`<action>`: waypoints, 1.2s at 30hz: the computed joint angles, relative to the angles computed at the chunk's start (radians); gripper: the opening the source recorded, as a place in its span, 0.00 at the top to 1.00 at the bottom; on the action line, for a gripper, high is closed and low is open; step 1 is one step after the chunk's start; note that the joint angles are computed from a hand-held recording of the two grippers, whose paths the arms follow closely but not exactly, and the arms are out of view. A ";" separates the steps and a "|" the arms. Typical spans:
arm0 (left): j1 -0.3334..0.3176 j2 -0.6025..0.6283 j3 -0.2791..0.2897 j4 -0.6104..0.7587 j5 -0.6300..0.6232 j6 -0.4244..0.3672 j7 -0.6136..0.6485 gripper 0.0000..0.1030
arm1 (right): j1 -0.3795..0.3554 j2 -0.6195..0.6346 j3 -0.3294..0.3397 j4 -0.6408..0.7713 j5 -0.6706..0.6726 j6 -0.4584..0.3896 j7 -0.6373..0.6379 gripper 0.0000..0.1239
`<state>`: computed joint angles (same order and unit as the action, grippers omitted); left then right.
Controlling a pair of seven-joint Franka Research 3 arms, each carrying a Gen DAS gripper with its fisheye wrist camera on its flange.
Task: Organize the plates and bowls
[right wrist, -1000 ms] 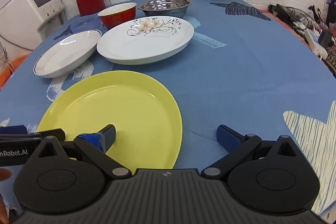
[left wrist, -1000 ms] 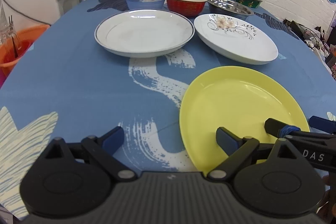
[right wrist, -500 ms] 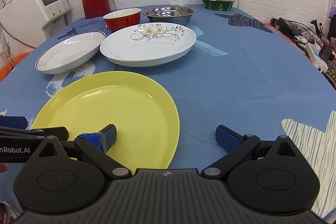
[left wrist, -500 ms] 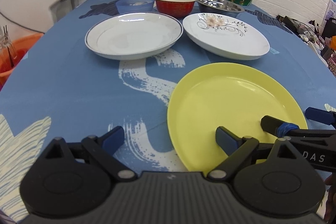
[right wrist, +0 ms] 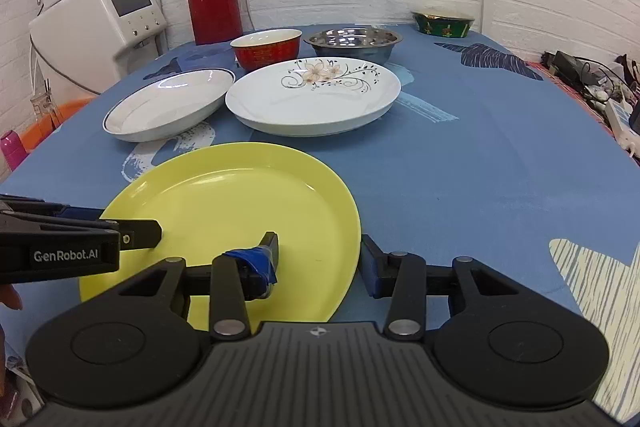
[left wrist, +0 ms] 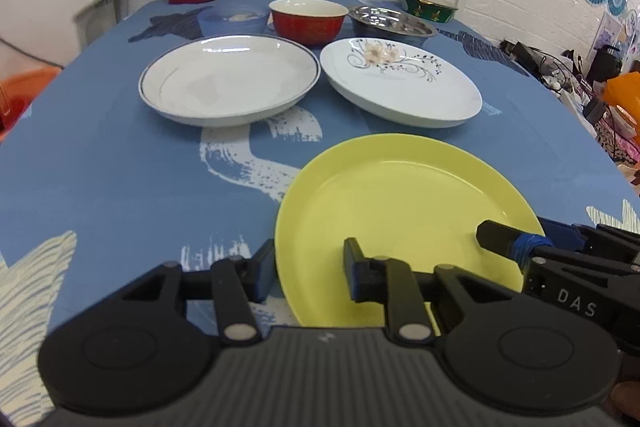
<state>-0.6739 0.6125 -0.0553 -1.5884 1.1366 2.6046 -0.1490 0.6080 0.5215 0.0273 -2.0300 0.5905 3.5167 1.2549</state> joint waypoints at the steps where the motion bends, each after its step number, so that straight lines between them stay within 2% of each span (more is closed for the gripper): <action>1: -0.004 -0.012 0.008 -0.015 0.013 0.002 -0.021 0.81 | -0.031 -0.006 0.032 -0.007 -0.018 0.006 0.022 0.78; 2: -0.005 -0.024 0.010 -0.027 0.021 0.001 -0.035 0.81 | -0.060 -0.013 0.064 -0.018 -0.043 0.018 0.046 0.78; 5: -0.010 -0.066 0.010 -0.069 0.044 -0.055 -0.066 0.81 | -0.008 -0.013 0.032 -0.010 -0.022 0.031 0.016 0.78; 6: -0.008 -0.085 0.006 -0.089 0.052 -0.077 -0.077 0.81 | -0.029 -0.011 0.057 -0.008 -0.044 0.034 0.036 0.78; 7: 0.000 -0.104 -0.002 -0.111 0.052 -0.095 -0.088 0.81 | -0.051 -0.008 0.082 -0.004 -0.067 0.037 0.054 0.78; 10: 0.031 -0.164 -0.025 -0.192 0.064 -0.131 -0.135 0.81 | -0.036 0.009 0.085 0.032 -0.099 0.015 0.047 0.78; 16: 0.110 -0.233 -0.072 -0.304 0.060 -0.150 -0.196 0.81 | -0.082 0.078 0.167 0.126 -0.227 -0.031 0.092 0.78; 19: 0.143 -0.227 -0.083 -0.317 0.071 -0.099 -0.217 0.81 | -0.046 0.101 0.142 0.167 -0.242 -0.067 0.088 0.78; 22: 0.126 -0.198 -0.086 -0.277 0.084 -0.156 -0.188 0.81 | 0.019 0.102 0.074 0.175 -0.206 -0.083 0.082 0.77; 27: 0.139 -0.197 -0.082 -0.277 0.089 -0.128 -0.197 0.81 | 0.105 0.117 -0.018 0.201 -0.163 -0.109 0.072 0.75; 30: 0.136 -0.188 -0.082 -0.263 0.078 -0.143 -0.185 0.80 | 0.074 0.117 0.015 0.199 -0.178 -0.107 0.065 0.75; 31: 0.136 -0.187 -0.080 -0.263 0.084 -0.138 -0.187 0.78 | 0.066 0.117 0.023 0.198 -0.182 -0.106 0.064 0.74; 33: 0.138 -0.185 -0.079 -0.262 0.082 -0.131 -0.183 0.41 | 0.066 0.113 0.020 0.194 -0.189 -0.111 0.054 0.74; 34: 0.135 -0.188 -0.076 -0.266 0.084 -0.139 -0.193 0.35 | 0.035 0.110 0.051 0.189 -0.204 -0.111 0.054 0.73; 36: 0.125 -0.214 -0.066 -0.293 0.129 -0.150 -0.253 0.33 | -0.066 0.105 0.150 0.178 -0.246 -0.114 0.071 0.74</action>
